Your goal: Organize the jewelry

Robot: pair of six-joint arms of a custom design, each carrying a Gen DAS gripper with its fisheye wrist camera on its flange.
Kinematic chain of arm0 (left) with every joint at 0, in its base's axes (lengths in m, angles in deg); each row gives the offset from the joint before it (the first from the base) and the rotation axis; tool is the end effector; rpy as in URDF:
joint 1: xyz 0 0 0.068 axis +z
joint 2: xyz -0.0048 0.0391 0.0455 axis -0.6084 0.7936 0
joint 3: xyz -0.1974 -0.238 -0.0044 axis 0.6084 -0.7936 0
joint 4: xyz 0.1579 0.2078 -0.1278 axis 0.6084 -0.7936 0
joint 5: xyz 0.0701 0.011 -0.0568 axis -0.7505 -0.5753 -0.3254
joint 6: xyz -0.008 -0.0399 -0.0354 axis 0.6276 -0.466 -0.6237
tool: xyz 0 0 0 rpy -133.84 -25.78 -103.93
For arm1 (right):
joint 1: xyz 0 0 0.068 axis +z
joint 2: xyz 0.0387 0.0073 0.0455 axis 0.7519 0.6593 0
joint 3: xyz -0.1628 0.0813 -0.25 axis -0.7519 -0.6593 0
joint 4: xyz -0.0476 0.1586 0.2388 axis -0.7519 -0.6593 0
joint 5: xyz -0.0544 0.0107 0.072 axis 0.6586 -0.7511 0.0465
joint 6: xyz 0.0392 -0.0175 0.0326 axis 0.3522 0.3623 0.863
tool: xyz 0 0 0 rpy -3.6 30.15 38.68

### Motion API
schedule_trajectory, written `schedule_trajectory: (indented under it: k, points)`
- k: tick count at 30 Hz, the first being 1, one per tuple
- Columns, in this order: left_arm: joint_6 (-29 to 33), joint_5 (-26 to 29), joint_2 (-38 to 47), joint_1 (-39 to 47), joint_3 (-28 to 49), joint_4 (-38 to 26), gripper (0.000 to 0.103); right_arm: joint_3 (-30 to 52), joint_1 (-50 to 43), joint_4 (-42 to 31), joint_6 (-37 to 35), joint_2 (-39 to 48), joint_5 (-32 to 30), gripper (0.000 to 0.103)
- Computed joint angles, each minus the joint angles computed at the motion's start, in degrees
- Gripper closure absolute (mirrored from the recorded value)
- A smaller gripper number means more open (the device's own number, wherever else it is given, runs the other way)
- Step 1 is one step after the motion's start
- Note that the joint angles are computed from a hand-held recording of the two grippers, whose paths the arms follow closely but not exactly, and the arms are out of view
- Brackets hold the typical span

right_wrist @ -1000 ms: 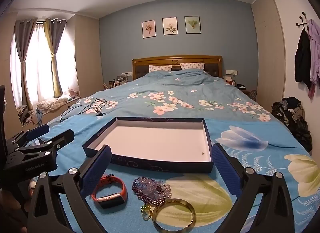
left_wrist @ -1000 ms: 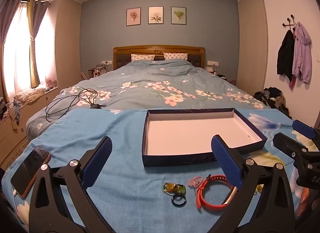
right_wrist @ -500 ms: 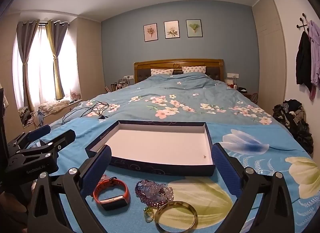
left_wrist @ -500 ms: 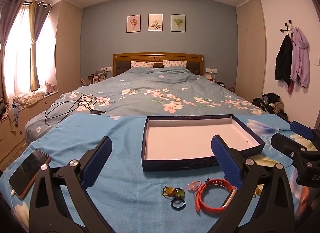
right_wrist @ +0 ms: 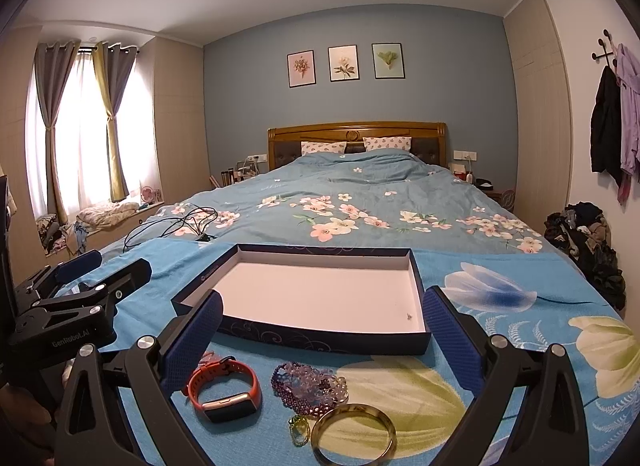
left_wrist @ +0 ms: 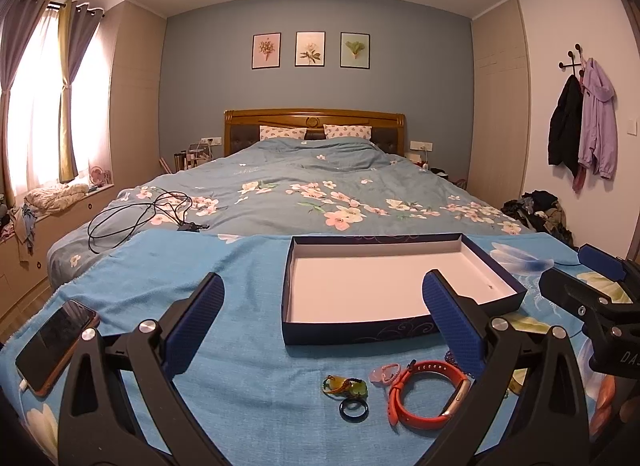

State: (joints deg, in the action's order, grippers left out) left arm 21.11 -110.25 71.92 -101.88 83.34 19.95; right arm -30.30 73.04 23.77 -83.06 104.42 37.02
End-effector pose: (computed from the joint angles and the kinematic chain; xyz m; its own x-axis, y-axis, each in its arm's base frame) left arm 0.1425 -0.2248 0.2652 -0.3027 -0.0369 -0.9524 -0.0575 0.9981 -0.0204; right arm 0.1834 0.0782 0.2437 -0.3166 -0.0278 -0.9481 -0.2744 0.9595 0.0635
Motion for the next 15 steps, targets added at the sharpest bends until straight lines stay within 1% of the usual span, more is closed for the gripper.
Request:
schedule_trajectory:
  k: [7, 15]
  points:
    - [-1.36, -1.08, 0.81, -0.69, 0.77, -1.26, 0.005, 0.19, 0.50, -0.28, -0.04, -0.09, 0.61, 0.007]
    - [-1.17, -1.06, 0.73, -0.44, 0.64, -1.09, 0.005, 0.38, 0.96, -0.08, -0.01, 0.23, 0.99, 0.007]
